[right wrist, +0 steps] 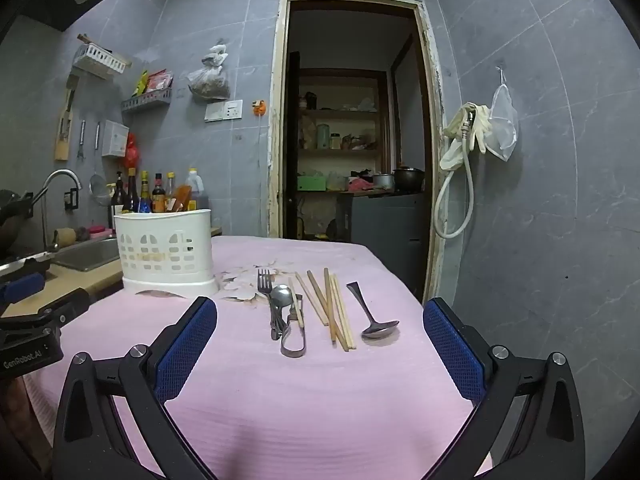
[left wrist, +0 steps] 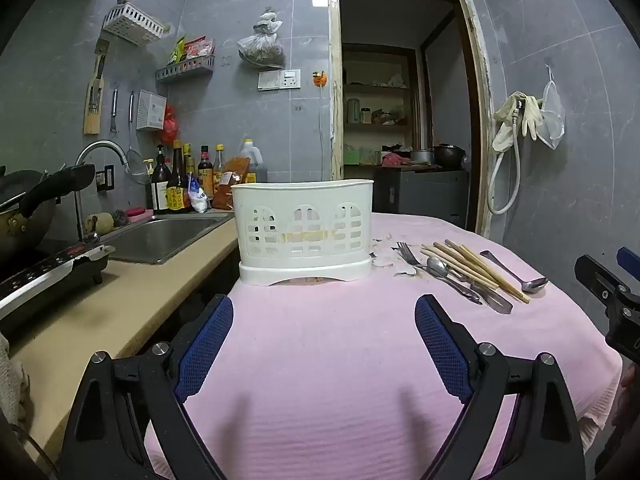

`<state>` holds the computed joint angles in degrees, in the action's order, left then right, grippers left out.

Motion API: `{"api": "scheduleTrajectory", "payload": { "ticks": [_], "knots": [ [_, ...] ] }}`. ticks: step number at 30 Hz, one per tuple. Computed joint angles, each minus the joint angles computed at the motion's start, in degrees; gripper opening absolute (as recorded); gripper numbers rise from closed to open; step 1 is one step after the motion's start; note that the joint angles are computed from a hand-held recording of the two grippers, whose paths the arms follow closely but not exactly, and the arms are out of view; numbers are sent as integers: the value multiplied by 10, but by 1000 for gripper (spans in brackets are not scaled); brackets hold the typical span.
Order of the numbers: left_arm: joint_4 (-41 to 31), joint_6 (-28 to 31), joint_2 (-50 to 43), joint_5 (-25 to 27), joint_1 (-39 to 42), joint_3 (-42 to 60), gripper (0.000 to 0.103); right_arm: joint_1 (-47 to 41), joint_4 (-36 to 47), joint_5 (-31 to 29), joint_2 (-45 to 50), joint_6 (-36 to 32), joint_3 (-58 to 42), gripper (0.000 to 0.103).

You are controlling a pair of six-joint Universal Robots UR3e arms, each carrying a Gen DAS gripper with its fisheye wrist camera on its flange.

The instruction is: Organize utensils

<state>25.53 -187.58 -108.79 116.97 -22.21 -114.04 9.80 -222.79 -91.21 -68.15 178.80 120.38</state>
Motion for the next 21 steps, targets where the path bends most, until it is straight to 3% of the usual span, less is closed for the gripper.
{"api": "scheduleTrajectory", "payload": {
  "ticks": [21],
  "knots": [
    [-7, -10, 4, -5, 0, -2, 89, 2, 0, -1, -1, 0, 1, 103]
  ]
}}
